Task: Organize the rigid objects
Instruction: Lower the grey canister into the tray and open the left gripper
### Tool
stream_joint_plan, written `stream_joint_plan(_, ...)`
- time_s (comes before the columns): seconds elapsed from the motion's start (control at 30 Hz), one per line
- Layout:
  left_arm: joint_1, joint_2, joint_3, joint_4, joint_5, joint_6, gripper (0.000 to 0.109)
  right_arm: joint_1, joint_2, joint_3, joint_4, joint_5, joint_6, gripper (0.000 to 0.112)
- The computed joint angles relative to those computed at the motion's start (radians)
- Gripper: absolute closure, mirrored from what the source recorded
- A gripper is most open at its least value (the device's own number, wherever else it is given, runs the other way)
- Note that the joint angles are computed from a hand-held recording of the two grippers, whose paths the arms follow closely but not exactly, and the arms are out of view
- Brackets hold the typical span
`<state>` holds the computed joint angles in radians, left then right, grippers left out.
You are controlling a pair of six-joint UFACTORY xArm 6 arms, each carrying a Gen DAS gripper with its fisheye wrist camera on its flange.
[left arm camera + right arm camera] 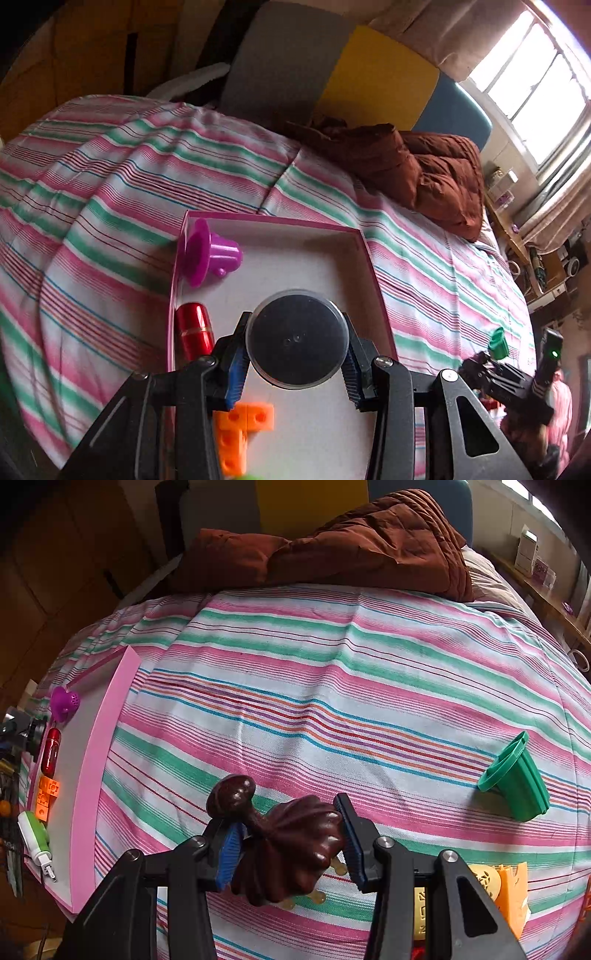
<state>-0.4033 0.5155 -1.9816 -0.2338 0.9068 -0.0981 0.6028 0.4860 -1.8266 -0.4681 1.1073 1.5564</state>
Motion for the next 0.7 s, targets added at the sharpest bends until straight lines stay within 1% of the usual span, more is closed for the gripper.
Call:
stream_joint_plan(0.07, 0.004, 0.070, -0.098, -0.022, 0.052, 0.013, 0.065, 0.000, 0.001, -0.001, 0.000, 0.002, -0.001, 0.065)
stream_joint_plan(0.17, 0.001, 0.155, -0.214, 0.003, 0.099, -0.005, 0.065, -0.001, 0.002, -0.003, 0.000, 0.004, 0.001, 0.065)
stream_joint_plan(0.27, -0.010, 0.200, -0.269, 0.078, 0.095, -0.040, 0.065, -0.002, 0.002, -0.002, 0.000, 0.004, 0.003, 0.065)
stream_joint_plan(0.37, -0.027, 0.208, -0.271, 0.179, 0.065, -0.046, 0.065, -0.002, 0.003, -0.003, 0.001, 0.005, 0.004, 0.065)
stream_joint_plan(0.47, -0.034, 0.260, -0.340, 0.223, 0.094, -0.028, 0.065, -0.004, 0.007, -0.009, 0.001, 0.010, 0.001, 0.065)
stream_joint_plan(0.53, -0.035, 0.309, -0.416, 0.249, 0.139, -0.040, 0.065, -0.003, 0.009, -0.015, 0.000, 0.015, 0.001, 0.065)
stream_joint_plan(0.6, -0.030, 0.323, -0.442, 0.237, 0.165, -0.052, 0.059, -0.002, 0.008, -0.014, 0.000, 0.016, 0.004, 0.065)
stream_joint_plan(0.67, -0.027, 0.263, -0.346, 0.223, 0.109, -0.053, 0.046, -0.002, 0.008, -0.013, 0.000, 0.017, 0.008, 0.065)
stream_joint_plan(0.7, -0.028, 0.228, -0.292, 0.238, 0.077, -0.059, 0.043, -0.002, 0.010, -0.016, 0.000, 0.018, 0.008, 0.065)
